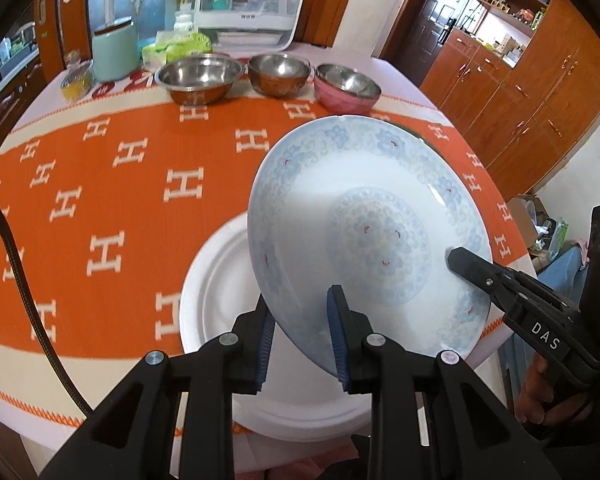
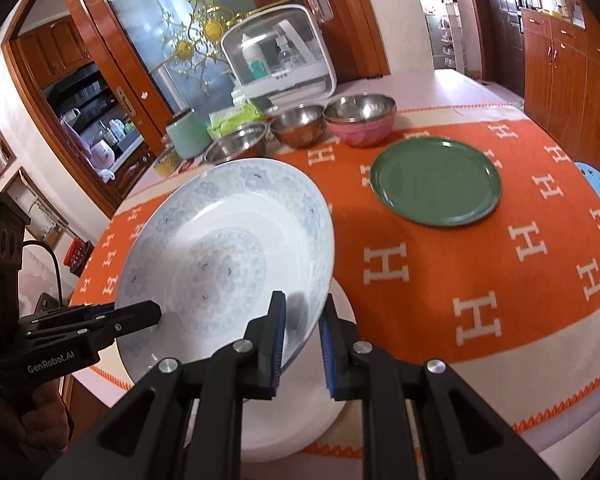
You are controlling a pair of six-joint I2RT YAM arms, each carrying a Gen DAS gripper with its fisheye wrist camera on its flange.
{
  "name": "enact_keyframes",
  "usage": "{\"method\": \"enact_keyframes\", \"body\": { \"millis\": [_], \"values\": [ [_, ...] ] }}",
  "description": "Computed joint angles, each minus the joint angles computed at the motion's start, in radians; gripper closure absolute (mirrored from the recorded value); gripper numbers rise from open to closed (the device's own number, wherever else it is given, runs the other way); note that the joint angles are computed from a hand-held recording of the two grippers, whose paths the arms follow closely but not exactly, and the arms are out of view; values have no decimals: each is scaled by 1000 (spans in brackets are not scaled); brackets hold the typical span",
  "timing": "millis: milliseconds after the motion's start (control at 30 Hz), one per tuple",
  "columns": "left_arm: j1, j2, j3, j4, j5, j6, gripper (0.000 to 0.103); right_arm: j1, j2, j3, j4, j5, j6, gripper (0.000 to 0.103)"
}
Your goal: Organize plates and bowls
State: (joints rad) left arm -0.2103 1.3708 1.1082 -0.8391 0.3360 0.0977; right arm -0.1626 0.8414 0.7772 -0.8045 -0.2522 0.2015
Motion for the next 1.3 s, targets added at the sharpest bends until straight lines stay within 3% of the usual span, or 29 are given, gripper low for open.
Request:
{"method": "enact_keyframes", "body": {
  "millis": [767,1067,1300],
  "values": [
    [29,20,-208,73,-47,-59,79,76,29,-130,-51,10,-27,84],
    [54,71,-140,102,-62,-31,79,140,87,-108,-13,52,32,82],
    [95,112,-46,84,-4,25,76,248,183,-68,-10,112,97,80]
  ]
}}
